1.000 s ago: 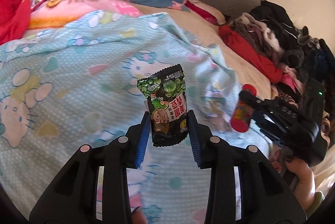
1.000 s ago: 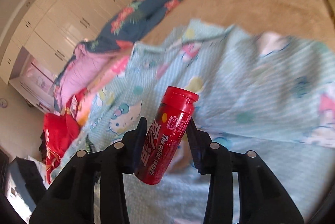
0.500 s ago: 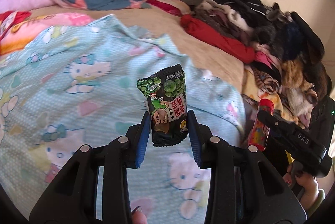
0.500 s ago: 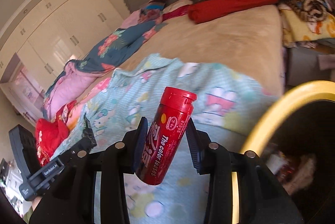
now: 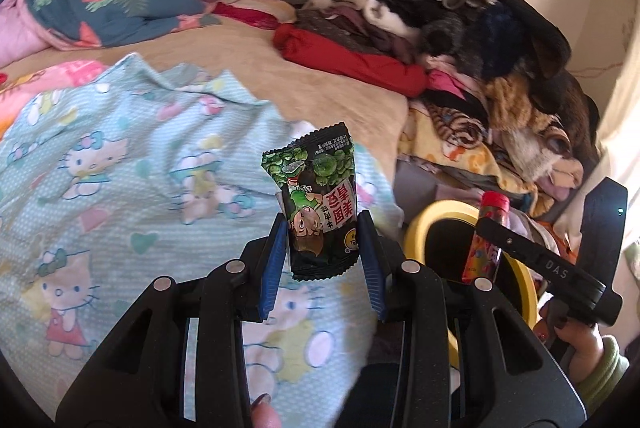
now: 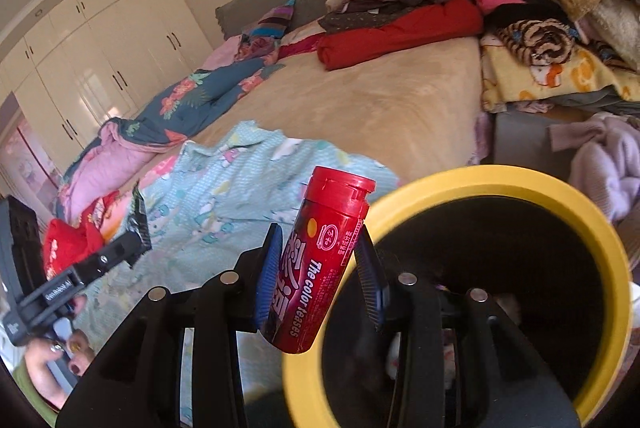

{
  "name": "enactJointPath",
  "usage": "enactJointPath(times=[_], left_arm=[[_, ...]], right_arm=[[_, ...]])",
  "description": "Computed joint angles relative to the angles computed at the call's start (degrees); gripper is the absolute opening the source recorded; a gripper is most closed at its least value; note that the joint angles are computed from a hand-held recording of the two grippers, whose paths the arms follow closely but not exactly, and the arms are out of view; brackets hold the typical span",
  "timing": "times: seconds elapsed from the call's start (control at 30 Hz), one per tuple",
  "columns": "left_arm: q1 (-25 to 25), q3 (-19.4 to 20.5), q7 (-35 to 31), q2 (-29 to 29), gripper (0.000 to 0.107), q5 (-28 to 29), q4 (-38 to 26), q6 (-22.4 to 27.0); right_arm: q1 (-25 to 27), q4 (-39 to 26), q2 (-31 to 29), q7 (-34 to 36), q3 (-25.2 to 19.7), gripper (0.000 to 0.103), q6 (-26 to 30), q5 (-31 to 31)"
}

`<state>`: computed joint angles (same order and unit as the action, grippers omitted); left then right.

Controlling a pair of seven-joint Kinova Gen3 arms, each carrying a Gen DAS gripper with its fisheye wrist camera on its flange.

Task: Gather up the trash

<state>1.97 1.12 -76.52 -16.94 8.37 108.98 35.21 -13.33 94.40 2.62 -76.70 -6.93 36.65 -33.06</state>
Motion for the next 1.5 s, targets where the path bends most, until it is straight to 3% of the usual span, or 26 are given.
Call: enactJointPath(times=[0.3,0.53,0.67,0.73,0.8,0.87,0.97,1.17,1.4,1.5], left_arm=[[3.4,4.1,0.4,2.5,0.028,-0.7,-2.1,0.3],[6.5,8.2,2.3,7.0,0.029,-4.1,-4.8,0.6],[8.8,9.5,3.0,9.6,0.033,-6.1,-6.3,0.6],[9.8,10.2,4.1,11.1,0.036,-7.9,-7.2,0.7],[10.8,10.3,4.6,11.9,0.042,-8.9,-7.8,1.1],[11.4,10.6,6.6,12.1,0.058,-11.0,-8.0,1.0],[11.8,10.7,9.0,11.6,0.071,-13.1,-7.6,1.1],[10.1,10.9,15.1,8.0,0.091,-17.4,-5.4,1.0],[4.9,13.1,20.2,1.1,0.092,-21.9,-0.1,-2.2],[1.2,15.3,22.3,-2.5,0.092,-23.7,2.0,-2.8]], right_arm=[[2.3,2.3,-2.1,-2.1,2.6,0.035,2.2,3.1],[4.9,2.9,-3.1,-1.1,4.9,0.038,4.4,1.3],[5.6,3.9,-5.0,-2.6,5.3,0.065,3.2,2.2],[5.8,3.7,-5.7,-2.8,5.8,0.067,3.2,2.8],[5.8,3.8,-6.9,-4.9,5.6,0.077,2.8,5.4],[5.8,4.3,-8.3,-5.7,6.1,0.081,2.1,6.2],[5.7,5.1,-9.9,-8.0,6.2,0.085,0.9,8.4],[3.2,11.1,-15.7,-10.3,4.7,0.094,-7.0,13.3],[-1.2,17.7,-20.2,-14.8,1.5,0.097,-18.3,18.8],[-0.9,19.9,-21.5,-17.5,-2.1,0.097,-22.0,22.3]])
